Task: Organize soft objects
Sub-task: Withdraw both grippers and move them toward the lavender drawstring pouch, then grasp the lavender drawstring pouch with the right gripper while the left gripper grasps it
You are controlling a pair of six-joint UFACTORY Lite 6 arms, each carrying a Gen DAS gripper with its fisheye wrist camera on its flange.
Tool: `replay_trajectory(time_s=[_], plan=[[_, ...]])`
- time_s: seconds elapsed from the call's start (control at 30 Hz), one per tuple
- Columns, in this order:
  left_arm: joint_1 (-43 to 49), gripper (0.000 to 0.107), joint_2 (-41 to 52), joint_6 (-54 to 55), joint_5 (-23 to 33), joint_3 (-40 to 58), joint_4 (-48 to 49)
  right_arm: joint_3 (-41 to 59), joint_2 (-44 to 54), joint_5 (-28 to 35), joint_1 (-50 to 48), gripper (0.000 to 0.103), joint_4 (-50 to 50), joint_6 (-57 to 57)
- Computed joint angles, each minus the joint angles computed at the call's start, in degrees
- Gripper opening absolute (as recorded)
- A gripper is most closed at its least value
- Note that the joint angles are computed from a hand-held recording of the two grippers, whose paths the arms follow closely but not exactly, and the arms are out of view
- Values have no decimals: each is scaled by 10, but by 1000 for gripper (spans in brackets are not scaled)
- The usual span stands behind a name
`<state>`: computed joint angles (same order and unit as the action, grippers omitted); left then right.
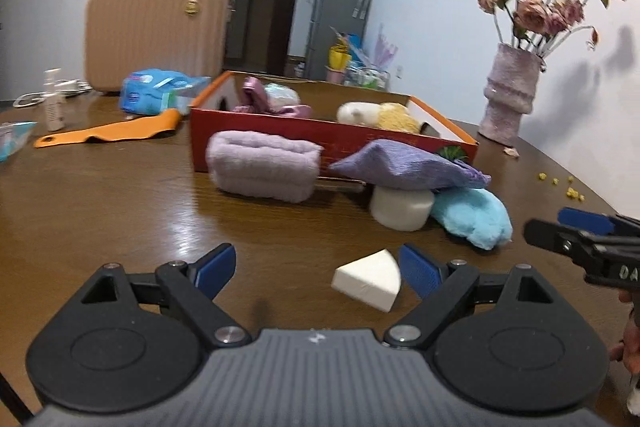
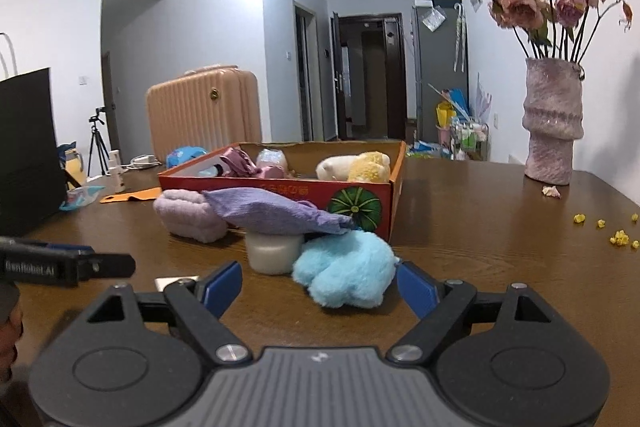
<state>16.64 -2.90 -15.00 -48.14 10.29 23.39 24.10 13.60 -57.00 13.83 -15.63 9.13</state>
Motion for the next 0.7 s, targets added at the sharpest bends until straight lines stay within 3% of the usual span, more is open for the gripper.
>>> replay_trajectory(time_s=[0.1,0.27,0.4,0.6,0.63,0.7], plan=[[-26,90,61,-9,16,63,2,49,28,34,-4,83,-2,15],[-17,88,112,-100,41,154,95,129,68,79,-26,73,-98,125],[-2,88,136,-150,45,204,149,192,104,104,-18,73,-122,161],[18,88,218,-396,53,358,324,333,183,157,-28,65,-223,336],[15,86,243,-429,57,392,342,361,201,168,-32,63,-244,378],[0,70,278,-466,86,439,357,418,239,200,-30,55,-278,434]])
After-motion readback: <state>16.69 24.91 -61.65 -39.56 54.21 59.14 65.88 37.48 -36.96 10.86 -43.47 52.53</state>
